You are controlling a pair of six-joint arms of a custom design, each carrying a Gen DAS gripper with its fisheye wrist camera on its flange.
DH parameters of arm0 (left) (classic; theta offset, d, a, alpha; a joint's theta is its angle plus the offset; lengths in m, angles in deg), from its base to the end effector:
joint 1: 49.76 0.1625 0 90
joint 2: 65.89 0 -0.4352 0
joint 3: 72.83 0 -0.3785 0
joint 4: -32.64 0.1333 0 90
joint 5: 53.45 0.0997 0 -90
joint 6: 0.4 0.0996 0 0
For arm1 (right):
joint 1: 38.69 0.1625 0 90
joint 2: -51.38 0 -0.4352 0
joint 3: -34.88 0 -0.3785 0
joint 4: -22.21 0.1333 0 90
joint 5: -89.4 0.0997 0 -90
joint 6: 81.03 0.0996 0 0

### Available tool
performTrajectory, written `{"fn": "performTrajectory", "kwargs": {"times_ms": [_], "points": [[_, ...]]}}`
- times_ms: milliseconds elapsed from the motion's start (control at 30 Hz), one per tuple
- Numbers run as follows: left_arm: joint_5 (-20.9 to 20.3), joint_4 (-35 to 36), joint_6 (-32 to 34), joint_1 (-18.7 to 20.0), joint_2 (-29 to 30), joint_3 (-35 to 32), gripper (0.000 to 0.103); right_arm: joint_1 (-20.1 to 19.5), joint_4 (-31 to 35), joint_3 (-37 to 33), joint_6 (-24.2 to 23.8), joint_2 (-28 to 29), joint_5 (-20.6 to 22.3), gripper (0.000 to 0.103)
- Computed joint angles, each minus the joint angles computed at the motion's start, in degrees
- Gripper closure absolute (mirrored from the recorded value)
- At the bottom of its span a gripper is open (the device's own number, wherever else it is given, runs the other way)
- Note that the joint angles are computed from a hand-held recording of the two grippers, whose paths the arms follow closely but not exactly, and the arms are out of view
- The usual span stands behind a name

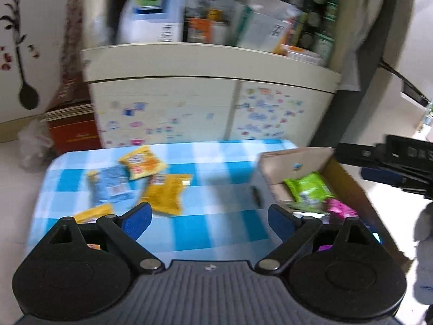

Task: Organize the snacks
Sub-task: 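Lower both packets into the cardboard box and open both grippers, then withdraw both tools from the box and move over the yellow packets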

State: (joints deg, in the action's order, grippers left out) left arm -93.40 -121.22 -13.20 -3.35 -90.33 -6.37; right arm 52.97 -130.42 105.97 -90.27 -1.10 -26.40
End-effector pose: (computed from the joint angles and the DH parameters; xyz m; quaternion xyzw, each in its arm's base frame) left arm -0.3954 -0.7194 0.0669 0.1589 0.8791 -0.3475 0.2850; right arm 0.1119 -0.7548 0.3917 0.0025 -0.9076 0.3508 0.2307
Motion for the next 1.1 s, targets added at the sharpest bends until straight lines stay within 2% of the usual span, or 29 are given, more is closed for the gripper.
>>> {"fn": "performTrajectory", "kwargs": {"times_ms": [167,333,567,700,833,967,1100], "points": [[3.3,1.8,-5.3,1.2,-3.1,2.7,0.007,0.7,0.3,-0.2,-1.1,0.8,0.7,0.029],[6.2,2.4,-6.4,2.0,-5.6,5.7,0.007,1.3,1.2,-0.8,-1.4,2.0,1.1,0.029],[10.2,6.3,-12.9,4.2,-7.9,8.2,0.007,2.1,2.5,-1.5,-2.0,4.0,1.2,0.029],[10.4,8.2,-15.6,5.5,-7.7,7.6,0.006,2.3,4.4,-2.3,-1.9,5.3,2.1,0.029],[9.1,8.2,-14.4,6.6,-6.4,5.9,0.006,2.4,7.0,-2.9,-2.0,6.8,2.5,0.029],[8.7,10.2,-14.5,7.4,-5.1,4.6,0.007,2.0,9.6,-4.4,-0.4,8.4,3.7,0.029],[8.6,11.8,-15.1,8.3,-3.9,3.1,0.007,1.7,10.8,-6.9,1.2,11.0,2.8,0.029]]}}
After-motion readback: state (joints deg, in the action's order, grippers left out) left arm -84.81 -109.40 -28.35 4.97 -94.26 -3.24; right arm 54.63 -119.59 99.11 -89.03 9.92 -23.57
